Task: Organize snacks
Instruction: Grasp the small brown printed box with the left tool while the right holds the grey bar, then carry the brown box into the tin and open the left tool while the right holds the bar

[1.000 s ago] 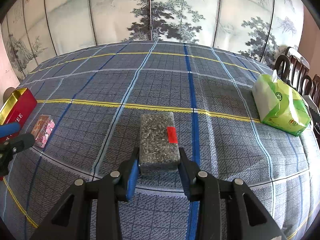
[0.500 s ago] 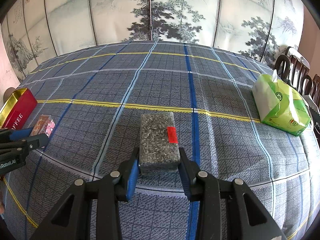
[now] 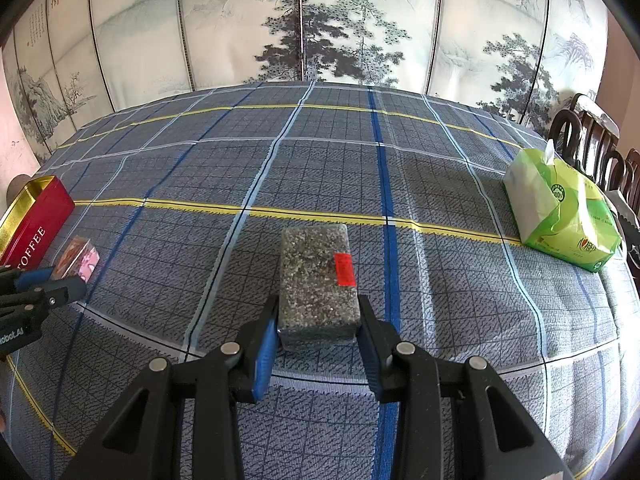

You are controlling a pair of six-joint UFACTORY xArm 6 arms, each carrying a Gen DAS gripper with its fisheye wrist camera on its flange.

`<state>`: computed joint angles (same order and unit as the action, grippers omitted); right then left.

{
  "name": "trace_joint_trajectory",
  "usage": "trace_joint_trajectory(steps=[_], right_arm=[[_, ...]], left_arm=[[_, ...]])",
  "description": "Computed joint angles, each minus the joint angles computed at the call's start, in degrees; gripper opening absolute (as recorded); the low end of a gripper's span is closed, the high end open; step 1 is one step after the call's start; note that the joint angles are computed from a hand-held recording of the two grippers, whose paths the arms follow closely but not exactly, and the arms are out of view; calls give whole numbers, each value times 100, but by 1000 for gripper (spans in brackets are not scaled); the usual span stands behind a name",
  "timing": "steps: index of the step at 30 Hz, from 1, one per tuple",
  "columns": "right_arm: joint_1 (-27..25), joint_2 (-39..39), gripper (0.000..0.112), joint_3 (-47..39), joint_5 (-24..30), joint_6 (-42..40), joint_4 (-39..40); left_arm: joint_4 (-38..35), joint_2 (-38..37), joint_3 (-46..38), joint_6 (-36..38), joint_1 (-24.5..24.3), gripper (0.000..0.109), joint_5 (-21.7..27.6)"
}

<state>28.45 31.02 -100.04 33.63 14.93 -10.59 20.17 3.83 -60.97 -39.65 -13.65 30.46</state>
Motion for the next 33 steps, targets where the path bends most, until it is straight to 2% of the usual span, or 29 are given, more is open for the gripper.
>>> trace_joint_trajectory(steps=[11,18,26,33], right_arm=[[-3,-1,38,1,-4,-9,21],[0,0,38,-4,4,-3,0],[-2,-1,38,-2,2,-6,3],[-3,-2,38,-1,1,-9,5]], left_arm=[[52,-842,578,108,-159,28,102],[-340,-1604,997,496,-94,28,307],[-254,-2305,1309,648,269,28,606],[48,-2475,1344,709,848,28,783]])
